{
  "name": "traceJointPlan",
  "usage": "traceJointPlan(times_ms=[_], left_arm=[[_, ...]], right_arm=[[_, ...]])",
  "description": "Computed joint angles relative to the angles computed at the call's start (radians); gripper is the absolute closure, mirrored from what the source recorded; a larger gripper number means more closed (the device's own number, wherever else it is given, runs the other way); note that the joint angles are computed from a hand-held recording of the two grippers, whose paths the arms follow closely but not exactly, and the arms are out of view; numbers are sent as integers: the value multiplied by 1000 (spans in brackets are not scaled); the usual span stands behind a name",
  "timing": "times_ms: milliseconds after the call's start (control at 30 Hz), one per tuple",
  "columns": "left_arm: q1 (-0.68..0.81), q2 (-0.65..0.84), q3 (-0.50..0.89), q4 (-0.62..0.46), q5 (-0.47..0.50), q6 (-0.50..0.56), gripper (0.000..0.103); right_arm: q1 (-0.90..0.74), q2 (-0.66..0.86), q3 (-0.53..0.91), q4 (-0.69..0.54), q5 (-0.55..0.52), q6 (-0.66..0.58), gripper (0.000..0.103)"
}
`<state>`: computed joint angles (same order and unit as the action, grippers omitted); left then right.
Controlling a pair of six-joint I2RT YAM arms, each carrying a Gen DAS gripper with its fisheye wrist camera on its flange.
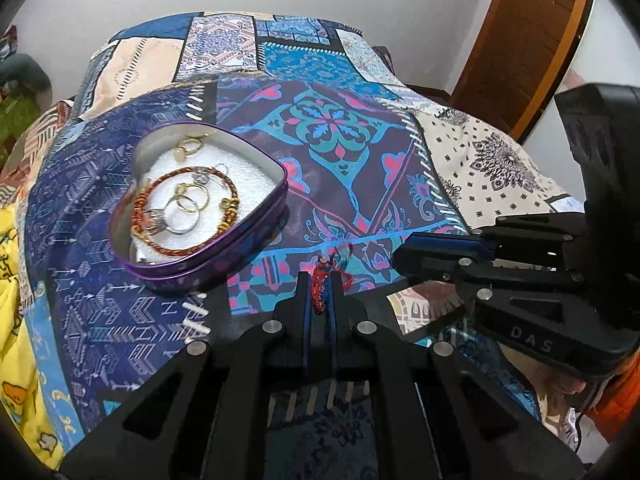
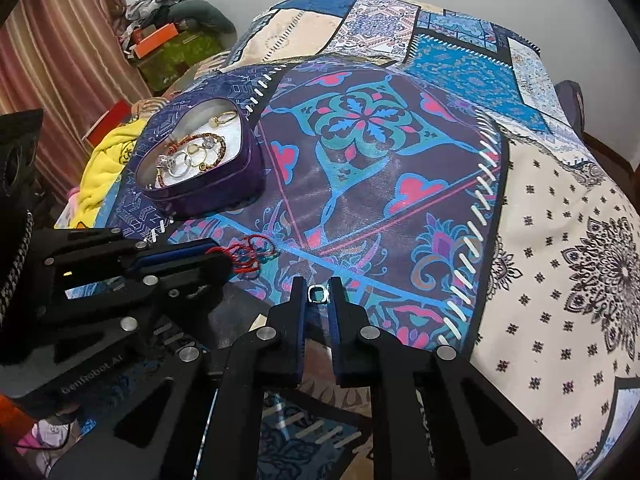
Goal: Organize jewelry
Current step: 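Carry the red string to the tin with the left tool while the right tool carries the ring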
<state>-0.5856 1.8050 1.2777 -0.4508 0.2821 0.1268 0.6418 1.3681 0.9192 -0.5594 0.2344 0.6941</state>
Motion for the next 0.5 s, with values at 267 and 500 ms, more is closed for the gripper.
traceJointPlan(times_ms=[267, 500], left_arm=[[23, -105, -3, -9, 18, -14, 97], [50, -186, 21, -7, 35, -23, 97]], right_arm=[[8, -80, 41, -77, 73, 11, 94], [29, -122, 124, -149, 176, -1, 94]])
